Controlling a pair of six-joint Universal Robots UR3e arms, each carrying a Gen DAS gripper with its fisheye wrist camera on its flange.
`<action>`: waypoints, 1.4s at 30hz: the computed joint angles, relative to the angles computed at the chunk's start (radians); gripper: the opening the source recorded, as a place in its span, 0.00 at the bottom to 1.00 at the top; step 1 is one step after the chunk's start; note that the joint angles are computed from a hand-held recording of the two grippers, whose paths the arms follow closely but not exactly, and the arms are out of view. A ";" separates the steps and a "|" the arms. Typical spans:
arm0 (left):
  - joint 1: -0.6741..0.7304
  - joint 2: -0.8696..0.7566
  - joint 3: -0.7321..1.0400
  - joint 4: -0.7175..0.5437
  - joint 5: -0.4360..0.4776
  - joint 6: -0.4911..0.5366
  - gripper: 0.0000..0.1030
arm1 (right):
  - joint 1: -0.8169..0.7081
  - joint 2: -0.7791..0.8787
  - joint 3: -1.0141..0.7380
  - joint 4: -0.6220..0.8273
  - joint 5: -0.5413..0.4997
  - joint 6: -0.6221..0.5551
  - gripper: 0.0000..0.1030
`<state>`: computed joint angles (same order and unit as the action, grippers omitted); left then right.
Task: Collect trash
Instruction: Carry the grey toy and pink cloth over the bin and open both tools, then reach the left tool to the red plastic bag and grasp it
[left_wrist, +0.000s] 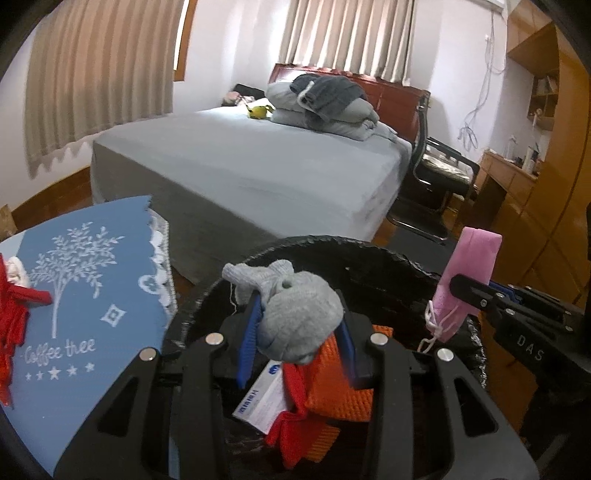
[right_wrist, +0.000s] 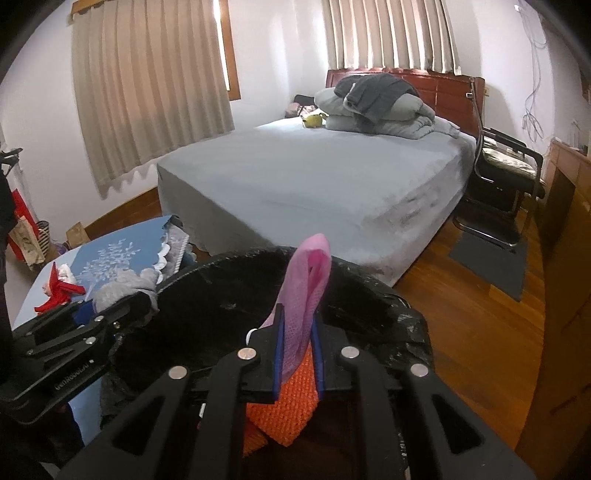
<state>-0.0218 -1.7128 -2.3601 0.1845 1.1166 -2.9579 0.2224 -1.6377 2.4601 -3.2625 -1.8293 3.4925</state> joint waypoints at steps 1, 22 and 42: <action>-0.001 -0.004 0.004 -0.008 -0.009 0.006 0.40 | -0.002 -0.003 0.003 0.002 0.000 0.002 0.17; 0.345 0.281 -0.138 -0.086 -0.044 0.079 0.90 | 0.112 0.098 -0.124 -0.011 -0.080 0.036 0.94; 1.075 0.596 -0.308 -0.404 -0.243 0.461 0.90 | 0.402 0.619 -0.818 0.143 -0.074 0.032 0.94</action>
<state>1.0530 -1.1170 -2.6683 -0.2195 0.8740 -2.4971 0.6248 -1.0185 1.6422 -3.1191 -1.9037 3.5242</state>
